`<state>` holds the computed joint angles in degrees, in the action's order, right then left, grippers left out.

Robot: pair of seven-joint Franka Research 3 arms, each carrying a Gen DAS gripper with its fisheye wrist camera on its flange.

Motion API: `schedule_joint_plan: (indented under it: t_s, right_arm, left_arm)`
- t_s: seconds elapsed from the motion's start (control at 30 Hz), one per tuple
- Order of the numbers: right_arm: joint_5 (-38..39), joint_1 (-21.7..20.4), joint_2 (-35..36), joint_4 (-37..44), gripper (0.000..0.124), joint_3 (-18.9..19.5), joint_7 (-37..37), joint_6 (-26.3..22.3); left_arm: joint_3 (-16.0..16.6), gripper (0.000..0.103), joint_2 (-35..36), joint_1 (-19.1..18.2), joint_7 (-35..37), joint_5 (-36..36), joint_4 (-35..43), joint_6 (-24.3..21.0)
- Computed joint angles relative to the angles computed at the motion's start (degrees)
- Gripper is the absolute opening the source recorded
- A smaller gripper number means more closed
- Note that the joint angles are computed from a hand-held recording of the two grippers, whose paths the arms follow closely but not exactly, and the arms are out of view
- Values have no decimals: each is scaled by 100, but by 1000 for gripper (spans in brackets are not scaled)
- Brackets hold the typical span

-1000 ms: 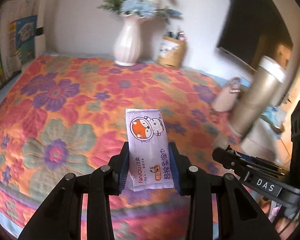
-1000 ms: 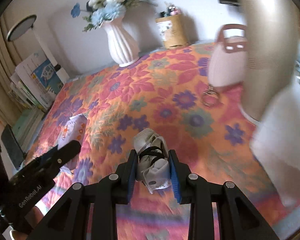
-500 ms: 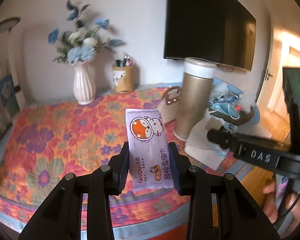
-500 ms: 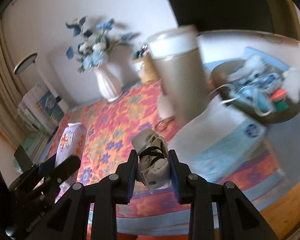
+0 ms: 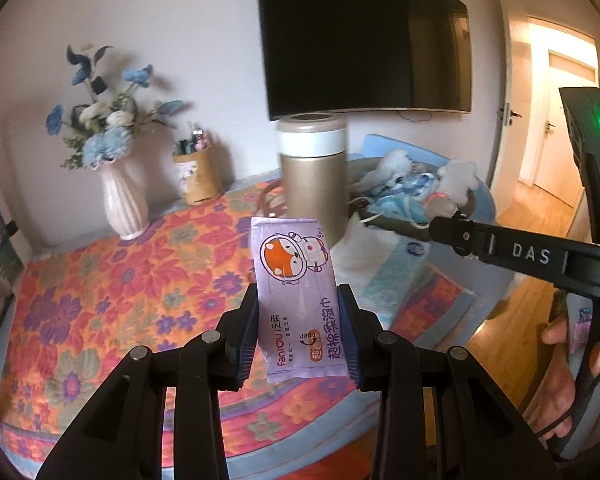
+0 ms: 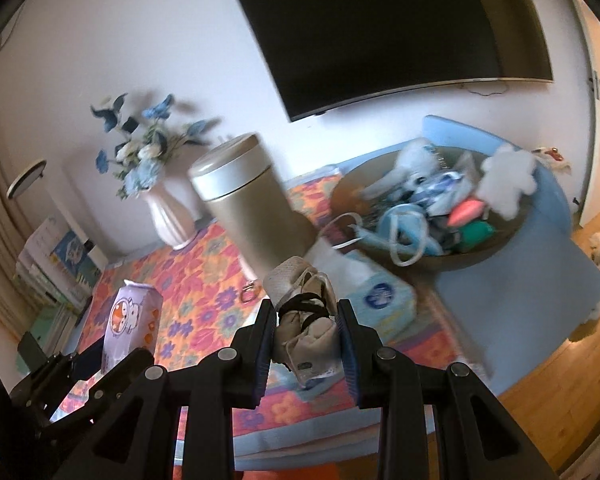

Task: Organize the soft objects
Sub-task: 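Lift the keychain toy and wipes packet and carry them toward the round tray, then lower the keychain toy and wipes packet into the tray and open both tools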

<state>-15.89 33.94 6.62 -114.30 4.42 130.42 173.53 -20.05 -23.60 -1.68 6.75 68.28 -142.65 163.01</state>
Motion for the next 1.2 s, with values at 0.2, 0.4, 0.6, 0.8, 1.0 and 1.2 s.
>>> schedule_joint_plan:
  t_s: [0.2,0.4,0.6,0.8,1.0,1.2]
  right_arm:
    - [-992,-126,-211,-154,29,-351,1002,6]
    - [-410,-762,24,234,29,-171,511,28]
    - [2021,-1589,1086,1759,29,568,-1751,-382]
    - [2078,-1133,2662,4394,29,-195,-1708,-1938]
    - [2411,-1241,3954,6414,62,-225,-1732,-2915]
    - [2972,-1461,3226,5083,62,-46,-1968,-2246]
  left_arm:
    - [34,34,576,-126,320,95,549,627]
    - [416,34,1806,-628,1829,-1411,1655,1017]
    - [670,34,3068,-997,1699,-1069,3276,587]
    - [876,36,4350,-1304,2665,-1868,4792,-102]
    - [1263,81,4783,-1558,3034,-2338,5250,39]
    - [1483,82,4505,-1633,3220,-2518,4664,1160]
